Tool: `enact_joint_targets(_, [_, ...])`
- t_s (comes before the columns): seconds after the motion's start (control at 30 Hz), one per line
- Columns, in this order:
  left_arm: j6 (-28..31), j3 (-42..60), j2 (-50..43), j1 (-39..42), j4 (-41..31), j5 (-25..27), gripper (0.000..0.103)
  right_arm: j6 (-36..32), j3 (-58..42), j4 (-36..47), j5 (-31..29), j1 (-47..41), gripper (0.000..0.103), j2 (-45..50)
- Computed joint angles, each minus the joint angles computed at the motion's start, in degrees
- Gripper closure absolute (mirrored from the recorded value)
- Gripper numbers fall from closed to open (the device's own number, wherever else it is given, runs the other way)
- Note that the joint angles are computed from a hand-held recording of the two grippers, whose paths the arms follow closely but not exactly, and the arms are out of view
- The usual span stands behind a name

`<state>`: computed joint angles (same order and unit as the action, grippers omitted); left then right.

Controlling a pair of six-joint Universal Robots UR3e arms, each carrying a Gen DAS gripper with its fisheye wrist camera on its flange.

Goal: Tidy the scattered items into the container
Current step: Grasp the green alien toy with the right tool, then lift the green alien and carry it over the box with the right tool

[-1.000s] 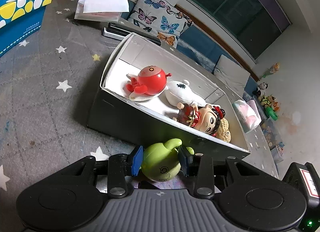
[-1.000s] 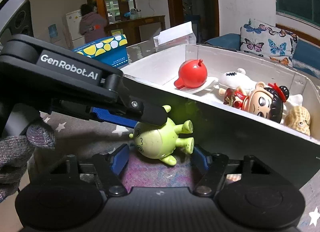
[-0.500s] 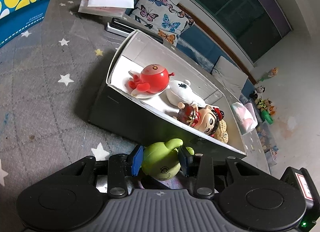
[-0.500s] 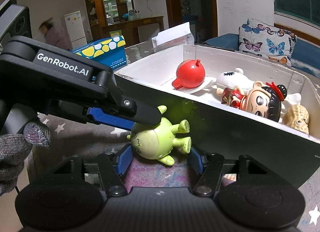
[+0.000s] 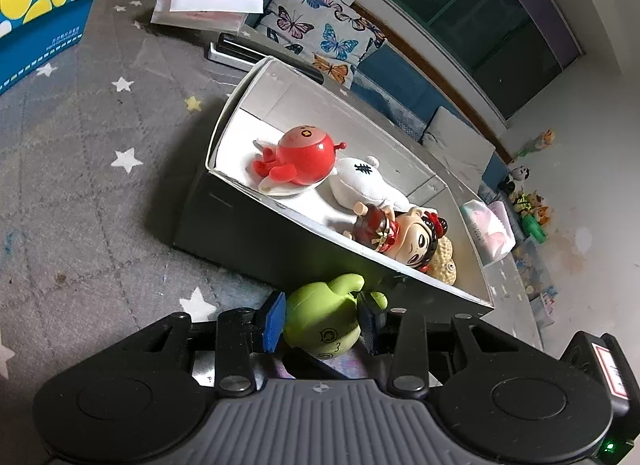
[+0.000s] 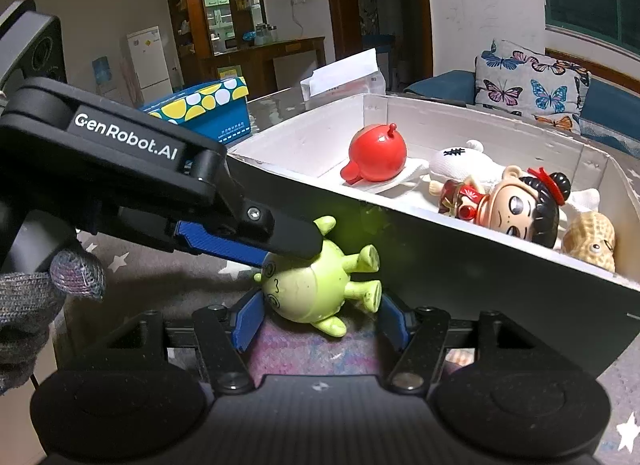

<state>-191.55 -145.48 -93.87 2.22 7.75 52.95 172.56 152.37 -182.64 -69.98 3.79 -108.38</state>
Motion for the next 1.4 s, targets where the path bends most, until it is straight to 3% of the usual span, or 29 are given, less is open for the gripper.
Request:
enact_joint_targets(0.73, [-0.63,-0.94,-0.13,1.11,-0.37,-1.72,0.056,1.51,-0.94,-2.14,-3.29,2.94,0.039,2.06])
enact_joint_targets(0.97, [-0.55,-2.11,6.69,0.92,-4.12,-1.59,0.056,-0.03,-1.51,5.23,-2.35,2.27,0.039,-5.88])
enact_joint_targets(1.23, [-2.9,1.56,13.16,0.52,-8.59,-2.71,0.056,-3.16,-6.03,20.19,4.48,-4.6,0.039,-18.98])
enact_joint_targets(1.4, [-6.06,10.05,7.5,-1.14,-8.74,-1.78,0.056,-5.32,-12.4,20.4,5.81,-6.45,0.039,-13.46])
